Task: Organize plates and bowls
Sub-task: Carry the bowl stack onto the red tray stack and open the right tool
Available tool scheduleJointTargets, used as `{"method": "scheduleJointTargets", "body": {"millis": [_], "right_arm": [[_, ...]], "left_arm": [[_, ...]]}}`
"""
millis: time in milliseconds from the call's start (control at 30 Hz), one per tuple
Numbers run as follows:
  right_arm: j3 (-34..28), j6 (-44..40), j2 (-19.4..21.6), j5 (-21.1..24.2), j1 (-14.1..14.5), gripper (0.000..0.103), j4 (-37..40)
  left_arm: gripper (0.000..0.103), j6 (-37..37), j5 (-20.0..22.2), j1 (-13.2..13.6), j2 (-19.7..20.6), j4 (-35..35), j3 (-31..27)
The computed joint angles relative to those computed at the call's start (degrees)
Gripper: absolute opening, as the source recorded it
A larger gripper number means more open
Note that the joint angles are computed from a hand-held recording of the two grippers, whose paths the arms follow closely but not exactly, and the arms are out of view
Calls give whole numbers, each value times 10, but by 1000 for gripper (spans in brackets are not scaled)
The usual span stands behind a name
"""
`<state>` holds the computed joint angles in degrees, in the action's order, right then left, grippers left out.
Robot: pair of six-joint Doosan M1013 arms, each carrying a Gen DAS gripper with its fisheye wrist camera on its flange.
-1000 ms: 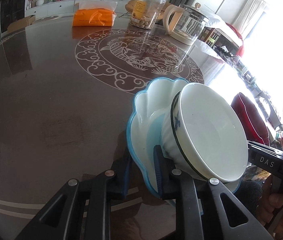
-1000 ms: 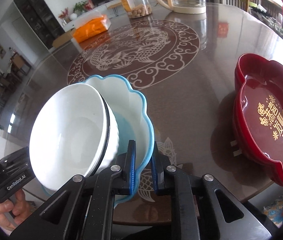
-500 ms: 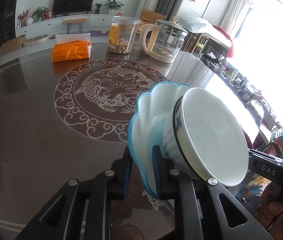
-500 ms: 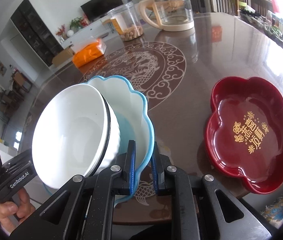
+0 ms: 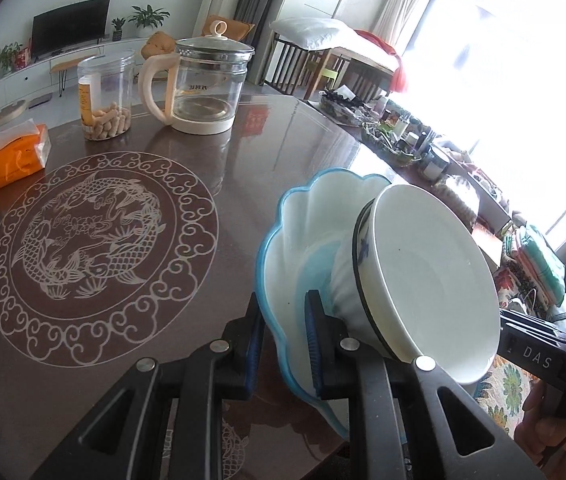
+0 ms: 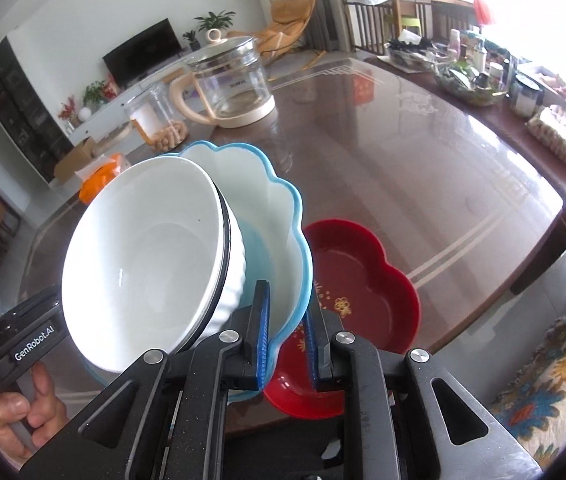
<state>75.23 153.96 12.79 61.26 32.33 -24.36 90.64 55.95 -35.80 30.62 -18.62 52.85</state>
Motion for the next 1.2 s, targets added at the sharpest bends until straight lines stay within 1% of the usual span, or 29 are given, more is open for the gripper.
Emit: {"method": "scheduleJointTargets", "body": {"millis": [200,367,433,567,667,767,867,967,1000,1033,1067,1100,1167,1200], "right_arm": [[54,47,-23,-16,-17,18,12],[77,64,-27,-20,-23,18,13],[81,71,-27,-20,-23,17,5],[76,58,-23,-10,-23,17,-1],[81,58,-26,-19,-25,18,-8],[84,67,-28,-24,-24,19,-20],[87,76,-30,-32,-24,21,-32],[87,80,-31,-36,-26,21,-40],[89,86,-32,-38,-27,24,-42],[91,93,-35,-42,-28,29,-47],[92,99,-36,-41,-28,31,-54],[93,104,-38,-42,-28,36,-58],[95,111,-41,-44,-29,40,-63],[96,113,-42,-46,-30,42,-65]], "left_arm": [[17,-4,24,-17,22,13,-14],[17,-6,37,-27,33,33,-16],[17,-4,22,-32,28,48,-5],[18,14,26,-29,28,38,-5],[18,14,13,-30,22,51,-2],[18,17,3,-28,19,50,-1],[22,19,-12,-28,13,55,3],[23,15,-12,-26,13,56,-1],[28,13,-13,-25,13,57,-1],[33,8,-15,-25,12,61,0],[46,1,-20,-25,10,65,1],[63,-7,-28,-24,8,71,5],[76,-26,-54,-24,1,88,16],[77,-31,-62,-25,-2,97,19]]}}
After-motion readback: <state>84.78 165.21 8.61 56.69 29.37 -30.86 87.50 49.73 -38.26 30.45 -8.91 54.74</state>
